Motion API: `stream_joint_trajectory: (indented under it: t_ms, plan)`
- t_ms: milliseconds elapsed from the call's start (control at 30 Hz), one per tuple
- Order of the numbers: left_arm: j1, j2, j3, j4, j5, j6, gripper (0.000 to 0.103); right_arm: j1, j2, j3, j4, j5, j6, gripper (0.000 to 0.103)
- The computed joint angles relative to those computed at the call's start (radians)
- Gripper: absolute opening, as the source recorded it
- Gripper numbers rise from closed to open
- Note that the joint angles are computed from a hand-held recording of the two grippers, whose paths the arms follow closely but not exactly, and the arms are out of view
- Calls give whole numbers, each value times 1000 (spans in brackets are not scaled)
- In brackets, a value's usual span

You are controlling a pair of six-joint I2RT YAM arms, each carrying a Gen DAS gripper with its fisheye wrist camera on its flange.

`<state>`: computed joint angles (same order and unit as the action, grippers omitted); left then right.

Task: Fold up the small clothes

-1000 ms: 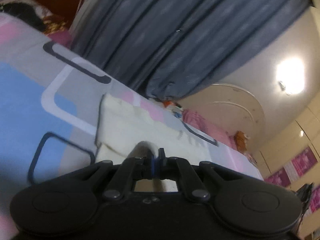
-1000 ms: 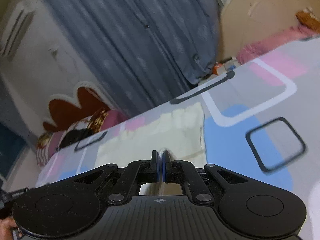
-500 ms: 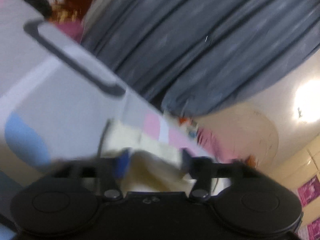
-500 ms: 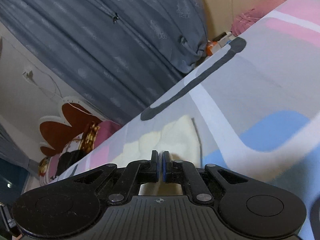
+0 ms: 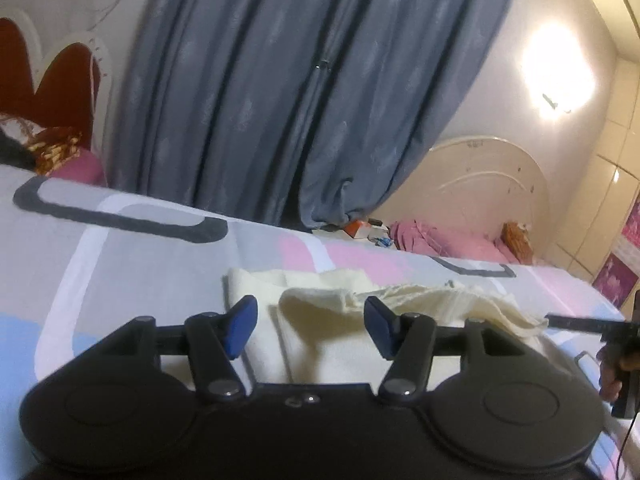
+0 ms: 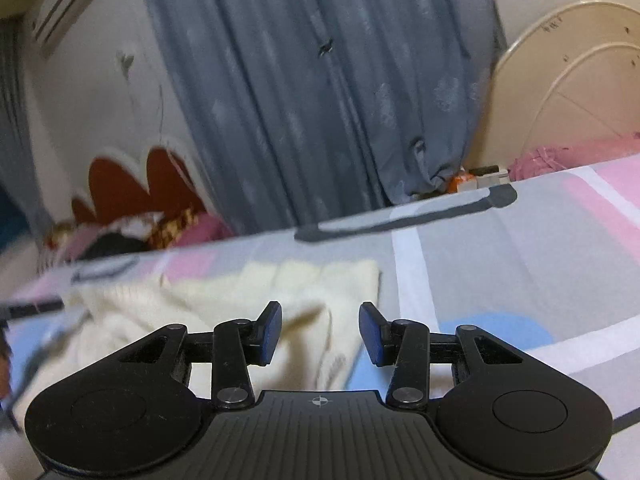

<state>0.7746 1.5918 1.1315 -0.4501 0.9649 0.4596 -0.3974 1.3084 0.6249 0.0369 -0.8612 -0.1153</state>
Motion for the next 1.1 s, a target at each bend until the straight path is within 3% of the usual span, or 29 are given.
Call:
stream_joint_trajectory:
  t_ms: [33, 133, 200, 267, 333, 467, 600, 667, 700, 733, 800, 967, 1033, 1100]
  plan:
    - [-9, 7, 7, -15, -12, 31, 57, 22, -2, 1, -14, 14, -26, 44]
    - [-144, 96, 121, -86, -211, 78, 53, 123, 15, 19, -3, 111, -80, 44]
    - [-201, 93, 109, 3, -283, 2, 47, 206, 51, 44, 53, 248, -50, 44]
    - [-214, 107, 124, 32, -263, -95, 47, 225, 101, 78, 105, 290, 82, 43]
    - [-221, 98, 120, 30, -271, -92, 47, 206, 113, 76, 152, 261, 184, 44]
    - [-241, 80, 101, 7, -300, -22, 45, 205, 97, 57, 125, 214, 83, 44]
    - [-275, 99, 107, 11, -364, -18, 35, 277, 131, 77, 96, 310, 34, 44]
    - [-285, 99, 106, 10, -381, -15, 20, 321, 136, 73, 109, 375, 20, 42]
    - [-286, 98, 109, 0, -375, -6, 14, 339, 135, 70, 114, 397, 8, 30]
    - [-291, 97, 105, 7, -381, -5, 5, 357, 130, 61, 114, 423, -3, 25]
    - [-285, 74, 71, 62, -379, -34, 3, 371, 132, 49, 138, 438, -8, 3]
    - [-222, -15, -55, 251, -310, -171, 3, 341, 66, -50, 315, 461, 64, 3]
    - [-239, -37, -96, 307, -354, -179, 3, 329, 62, -64, 352, 471, 89, 3]
    - [-276, -4, -72, 279, -422, -172, 3, 342, 116, -28, 319, 506, 88, 2]
